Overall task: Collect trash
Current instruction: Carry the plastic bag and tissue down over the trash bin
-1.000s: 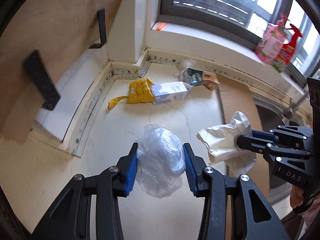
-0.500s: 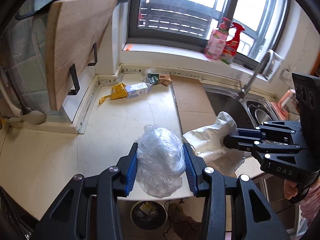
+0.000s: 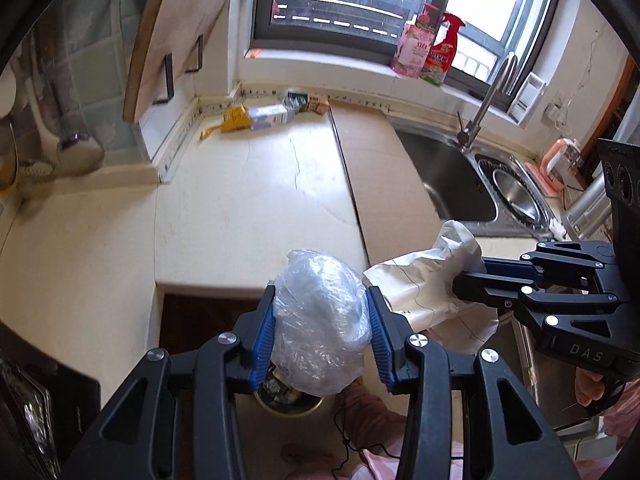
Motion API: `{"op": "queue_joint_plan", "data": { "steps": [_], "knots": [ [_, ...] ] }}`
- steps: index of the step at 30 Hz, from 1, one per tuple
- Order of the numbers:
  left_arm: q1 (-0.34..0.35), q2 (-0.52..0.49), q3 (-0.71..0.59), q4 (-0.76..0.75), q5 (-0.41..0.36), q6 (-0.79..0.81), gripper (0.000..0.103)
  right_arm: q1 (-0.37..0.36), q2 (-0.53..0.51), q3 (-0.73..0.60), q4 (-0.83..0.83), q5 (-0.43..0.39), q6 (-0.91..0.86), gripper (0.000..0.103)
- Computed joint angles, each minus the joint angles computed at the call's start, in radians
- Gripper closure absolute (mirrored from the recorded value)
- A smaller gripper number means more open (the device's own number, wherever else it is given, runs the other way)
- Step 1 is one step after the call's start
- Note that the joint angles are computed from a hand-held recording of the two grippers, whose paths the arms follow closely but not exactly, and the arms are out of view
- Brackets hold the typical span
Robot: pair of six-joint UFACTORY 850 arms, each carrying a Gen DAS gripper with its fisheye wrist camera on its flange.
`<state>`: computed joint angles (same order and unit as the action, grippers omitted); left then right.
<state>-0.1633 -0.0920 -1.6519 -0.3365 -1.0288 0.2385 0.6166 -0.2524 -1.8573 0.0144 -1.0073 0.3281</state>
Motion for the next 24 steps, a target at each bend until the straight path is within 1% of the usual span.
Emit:
{"op": "queue_joint_plan", "data": {
  "steps": [5, 7, 12, 17, 20, 23, 24],
  "knots": [
    [-0.009, 0.07, 0.156, 0.024, 0.035, 0.008, 0.062, 0.026, 0.04, 0.128, -0.016, 0.025, 0.05, 0.089],
    [-0.009, 0.092, 0.221, 0.027, 0.052, -0.003, 0.062, 0.035, 0.056, 0.188, -0.016, 0.047, 0.072, 0.089],
    [-0.01, 0.134, 0.366, 0.028, 0.133, -0.022, 0.062, 0.045, 0.075, 0.317, -0.001, 0.114, 0.115, 0.089],
    [0.007, 0.136, 0.501, -0.005, 0.211, -0.036, 0.062, 0.05, 0.056, 0.428, 0.037, 0.186, 0.105, 0.089],
    [0.013, 0.123, 0.592, -0.008, 0.276, -0.052, 0.062, 0.048, 0.03, 0.485, 0.054, 0.243, 0.089, 0.089],
    [0.022, 0.09, 0.657, -0.028, 0.335, -0.051, 0.061, 0.041, -0.015, 0.542, 0.091, 0.306, 0.066, 0.088],
    [0.023, 0.075, 0.682, -0.032, 0.364, -0.052, 0.061, 0.045, -0.031, 0.553, 0.077, 0.325, 0.073, 0.088]
  ]
}}
